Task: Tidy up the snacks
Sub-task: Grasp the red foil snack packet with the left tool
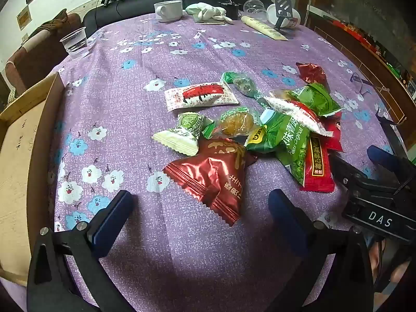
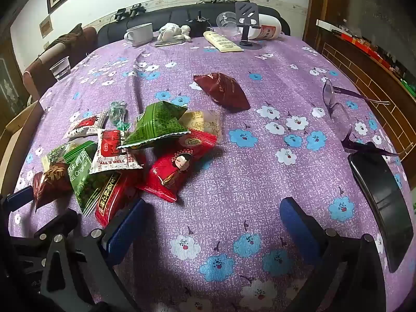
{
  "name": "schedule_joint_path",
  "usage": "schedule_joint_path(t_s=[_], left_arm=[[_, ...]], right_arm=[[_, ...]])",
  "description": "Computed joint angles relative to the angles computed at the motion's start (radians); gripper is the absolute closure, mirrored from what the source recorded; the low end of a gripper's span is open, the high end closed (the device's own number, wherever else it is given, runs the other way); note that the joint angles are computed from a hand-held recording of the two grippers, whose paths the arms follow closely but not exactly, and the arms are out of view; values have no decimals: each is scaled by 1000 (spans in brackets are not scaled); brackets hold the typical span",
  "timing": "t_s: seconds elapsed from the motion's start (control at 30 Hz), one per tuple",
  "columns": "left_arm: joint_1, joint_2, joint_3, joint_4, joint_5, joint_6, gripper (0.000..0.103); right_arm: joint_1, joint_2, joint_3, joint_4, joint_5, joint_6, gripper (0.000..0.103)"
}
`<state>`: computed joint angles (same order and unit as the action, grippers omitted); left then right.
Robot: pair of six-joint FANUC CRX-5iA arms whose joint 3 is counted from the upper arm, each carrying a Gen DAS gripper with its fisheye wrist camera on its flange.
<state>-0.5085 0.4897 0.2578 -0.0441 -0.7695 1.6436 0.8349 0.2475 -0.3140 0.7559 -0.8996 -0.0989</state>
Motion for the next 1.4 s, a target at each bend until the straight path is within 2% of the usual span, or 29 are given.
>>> schedule_joint_path(t_s=[0.17,0.23,0.3,0.33,0.4,0.43,0.53,0.63,0.7,0.77,0.87,0.97,1.03,1.07,1.1,1.13,1.27,1.3,1.4], left_arm=[[0,0,0,-1,-1,1,0],[0,-1,0,-1,-1,1,0],[0,0,1,0,-2,0,0],[0,0,1,0,-2,0,0],[-1,1,4,-5,-5,5,0],[0,1,3,0,-6,-6,0],[34,-21,-46,100,0,-151,0],[75,-76,-144,225,67,-290,2],[86,-101,-170,234,96,-328,13],[96,-103,-168,246,103,-353,18],[97,-87,-152,300,93,-429,20],[70,-69,-117,253,119,-425,20],[55,-44,-73,216,97,-418,21],[50,-35,-60,205,90,-421,31],[41,-13,-27,175,68,-406,47],[38,-1,-9,159,57,-391,53],[34,33,14,174,54,-403,55],[34,32,4,187,60,-417,58],[31,-1,-77,234,138,-467,61]], right_arm=[[-5,-41,-59,51,74,-77,0],[-14,-59,-83,75,106,-102,5],[-31,-89,-134,140,183,-146,21],[-31,-85,-129,141,191,-140,24],[-31,-100,-145,170,229,-156,38],[-34,-105,-151,180,247,-161,38],[-38,-125,-183,235,288,-215,35],[-38,-132,-194,268,295,-246,35],[-40,-138,-200,267,305,-245,35],[-47,-145,-207,267,335,-248,35],[-54,-151,-213,264,351,-253,35],[-70,-161,-227,263,390,-269,35],[-75,-163,-229,256,403,-272,35],[-76,-164,-230,256,405,-275,35],[-77,-165,-233,262,407,-284,35],[-79,-165,-234,264,408,-288,35],[-82,-163,-236,271,408,-307,35],[-85,-163,-238,275,415,-313,35],[-85,-162,-240,286,411,-325,35]])
